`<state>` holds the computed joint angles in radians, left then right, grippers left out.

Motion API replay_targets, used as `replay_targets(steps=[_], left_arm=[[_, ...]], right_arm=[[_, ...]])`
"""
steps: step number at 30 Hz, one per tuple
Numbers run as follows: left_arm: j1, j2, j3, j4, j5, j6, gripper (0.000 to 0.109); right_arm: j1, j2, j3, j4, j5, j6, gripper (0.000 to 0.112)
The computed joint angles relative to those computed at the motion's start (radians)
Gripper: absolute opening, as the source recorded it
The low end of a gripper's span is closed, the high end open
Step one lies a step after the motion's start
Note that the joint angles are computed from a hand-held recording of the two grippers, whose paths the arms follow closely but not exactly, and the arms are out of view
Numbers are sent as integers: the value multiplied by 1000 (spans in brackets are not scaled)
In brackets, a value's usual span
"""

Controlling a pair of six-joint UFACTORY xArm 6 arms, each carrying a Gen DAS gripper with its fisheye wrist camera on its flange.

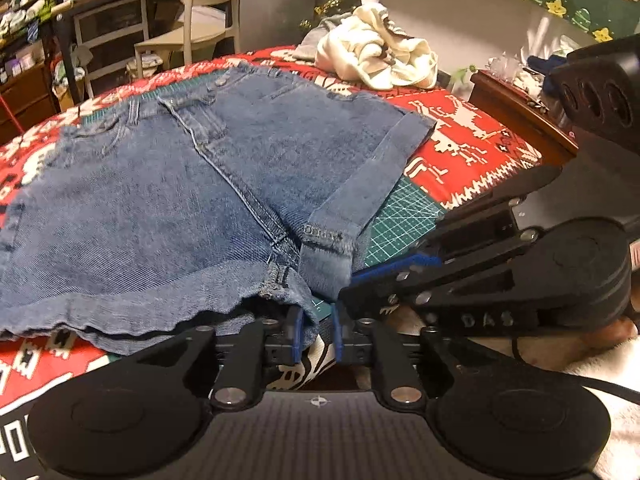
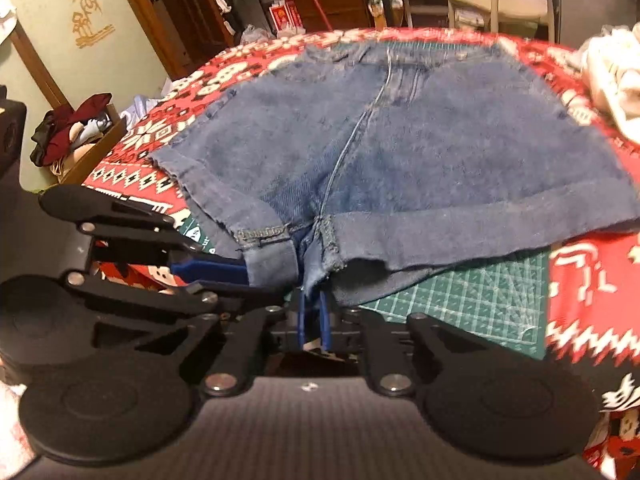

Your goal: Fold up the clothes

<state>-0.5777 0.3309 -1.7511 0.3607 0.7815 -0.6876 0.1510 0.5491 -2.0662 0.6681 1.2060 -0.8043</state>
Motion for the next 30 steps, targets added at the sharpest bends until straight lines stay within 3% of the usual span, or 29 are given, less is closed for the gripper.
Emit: replay_targets(steps=[2,4,8,9,10,12,14,17,22,28,30], left_arm=[[1,-24,18,7,-10,-11,24],[6,-50,39,6,-23,-27,34],[18,-107,91,36,-39,-109,58],[20,-113,94,66,-29,-152,65],[23,-117,96,106,-18,-202,65],[29,-114,87,164,15,-274,65],[37,-89,49,180,61,-295,65],[57,-33,-20,169,92,-310,74],[81,42,-78,205,69,-346,81],[104,100,-107,201,48,-348,81],[112,104,-100,181,44,-350,87]], right_arm=[[-11,-18,11,23,-14,-11,15],[-20,-29,10,39,-19,-23,27],[-38,-26,-22,51,-39,-39,37],[-40,-27,-21,52,-61,-37,47],[-40,-29,-16,53,-90,-33,69],[-29,-59,48,57,-213,-40,102],[-11,-88,119,66,-349,-80,102],[3,-53,79,3,-384,-33,102],[33,7,41,-74,-483,-32,102],[57,177,-148,-201,-495,73,102],[60,229,-209,-248,-478,115,102]])
